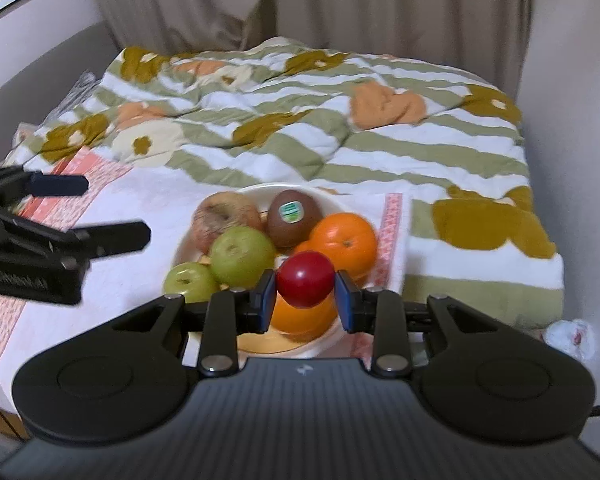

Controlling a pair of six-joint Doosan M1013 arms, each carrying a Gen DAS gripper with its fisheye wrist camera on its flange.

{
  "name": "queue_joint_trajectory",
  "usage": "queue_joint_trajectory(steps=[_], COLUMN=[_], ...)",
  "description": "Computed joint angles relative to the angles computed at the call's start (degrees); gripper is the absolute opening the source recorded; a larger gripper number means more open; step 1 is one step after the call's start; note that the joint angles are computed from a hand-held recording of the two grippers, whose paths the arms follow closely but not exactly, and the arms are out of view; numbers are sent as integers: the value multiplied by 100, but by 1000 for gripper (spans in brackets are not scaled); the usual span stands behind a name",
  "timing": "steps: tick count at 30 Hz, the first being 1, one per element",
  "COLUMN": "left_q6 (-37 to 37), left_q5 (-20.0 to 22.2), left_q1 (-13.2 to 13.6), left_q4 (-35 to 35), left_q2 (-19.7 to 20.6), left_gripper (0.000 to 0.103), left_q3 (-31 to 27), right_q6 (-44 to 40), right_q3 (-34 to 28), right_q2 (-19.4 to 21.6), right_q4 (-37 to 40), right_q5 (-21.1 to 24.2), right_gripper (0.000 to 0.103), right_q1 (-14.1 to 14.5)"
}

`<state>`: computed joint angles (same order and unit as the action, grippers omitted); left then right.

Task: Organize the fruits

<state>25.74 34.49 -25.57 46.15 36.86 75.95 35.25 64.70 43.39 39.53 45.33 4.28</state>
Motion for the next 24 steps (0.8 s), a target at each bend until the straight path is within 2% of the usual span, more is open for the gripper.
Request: queue_joint_trajectory(steps=[10,20,21,23,24], left_q6=[-774,-1277,-1311,-1354,-1368], left_q5=[303,317,322,345,355], left_q1=[-53,-78,-84,-102,-114], left_q4=[369,528,524,536,545], left_q2=[-241,-385,-399,-421,-436], left_gripper=[103,103,103,103,103], left_q3=[412,750,774,811,832], right_q6=[-265,-491,-561,-659,-678], right_q3=[135,295,333,397,449], right_q2=[90,100,83,49,19], right_q4=[-141,-275,-234,-154,-120], right_q5=[235,110,91,81,21], right_gripper=[47,48,51,65,77], right_q1=[200,263,261,248,245])
